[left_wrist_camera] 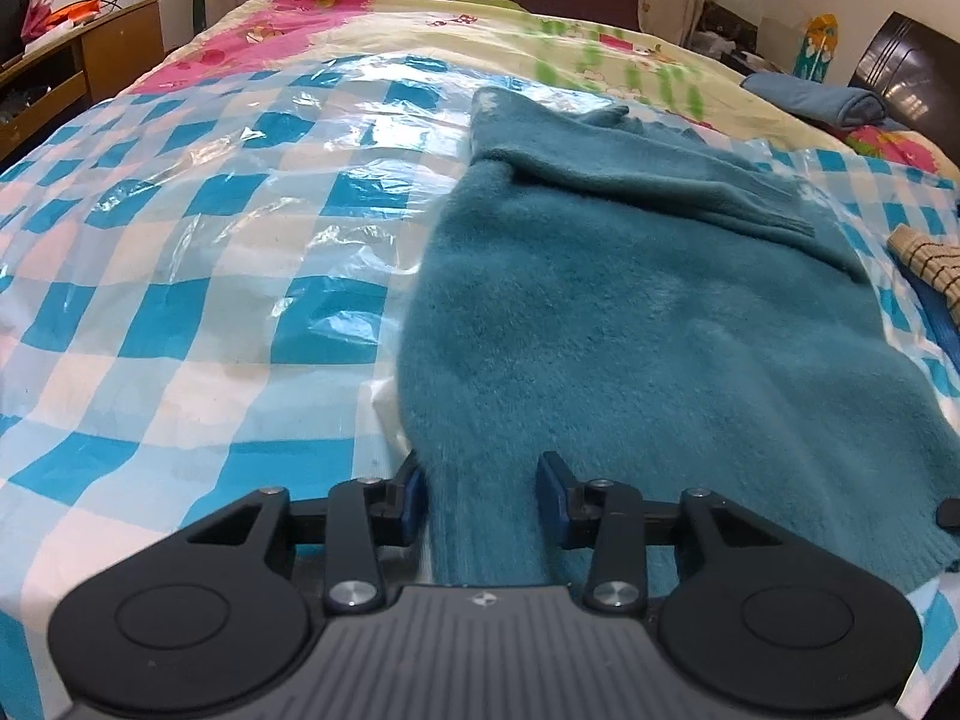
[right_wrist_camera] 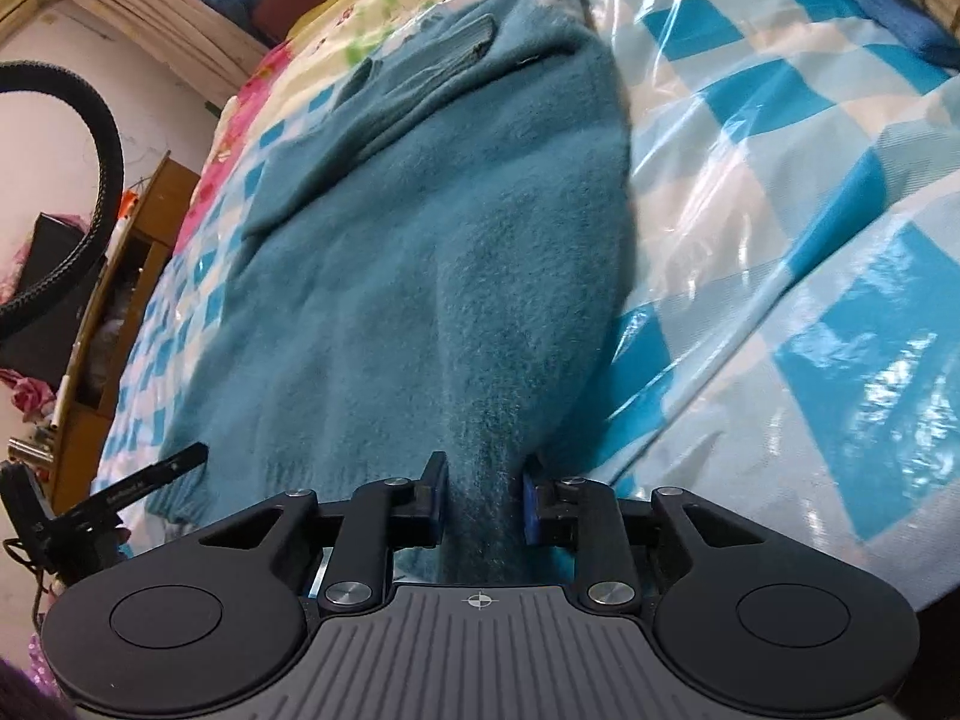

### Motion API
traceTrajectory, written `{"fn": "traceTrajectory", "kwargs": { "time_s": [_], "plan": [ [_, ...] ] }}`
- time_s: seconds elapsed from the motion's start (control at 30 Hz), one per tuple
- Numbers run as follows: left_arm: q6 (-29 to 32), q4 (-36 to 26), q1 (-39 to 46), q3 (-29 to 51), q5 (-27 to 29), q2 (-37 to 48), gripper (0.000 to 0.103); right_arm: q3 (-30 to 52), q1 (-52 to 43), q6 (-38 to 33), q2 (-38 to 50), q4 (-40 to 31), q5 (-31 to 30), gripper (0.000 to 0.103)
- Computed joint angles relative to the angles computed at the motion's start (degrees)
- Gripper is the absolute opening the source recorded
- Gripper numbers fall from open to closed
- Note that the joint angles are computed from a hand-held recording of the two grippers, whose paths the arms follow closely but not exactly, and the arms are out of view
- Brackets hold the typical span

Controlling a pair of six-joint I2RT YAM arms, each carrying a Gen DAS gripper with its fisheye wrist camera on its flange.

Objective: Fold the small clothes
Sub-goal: 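Grasp the sweater hem with both grippers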

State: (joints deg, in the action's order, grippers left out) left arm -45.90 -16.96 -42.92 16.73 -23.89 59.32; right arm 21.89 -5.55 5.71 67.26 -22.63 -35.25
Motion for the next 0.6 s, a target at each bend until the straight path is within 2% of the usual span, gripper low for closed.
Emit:
{"fn": "traceTrajectory", "kwargs": {
  "time_s": [0.07,0.13,0.17,0.33,0.5,0.6],
  "plan": [
    [-0.1,0.7,0.6,-0.3,0.9,0.1,0.039,0.1,-0.2,-0.2,0.5,0.4,-0.9,0.023],
    [-0.2,0.4,0.8,-1.1,2.3,-2.5,0.018,0.2,-2.1,-0.4,1.5,0.2,-4.0,0.019],
    [-0.8,-0.3,0.6,-1.5,2.9,-4.7,0.015,0.1,-3.3,-0.7,1.5,-0.1,-5.6,0.017],
    [-5.8,-4.4,-2.3,-2.3,3.2,-12.4,0.014,0.1,-10.0,-4.0,-2.2,-5.3,-13.7,0.014],
    [-13.2,-6.9,-8.7,-2.3,1.4,-16.7,0.014,1.7,-16.0,-11.3,-7.5,-16.4,-18.2,0.013],
    [-20.7,-10.8,-16.4,-1.5,-2.2,-19.6,0.014,3.3,-21.0,-19.0,-9.2,-26.1,-19.1,0.013]
  ]
}}
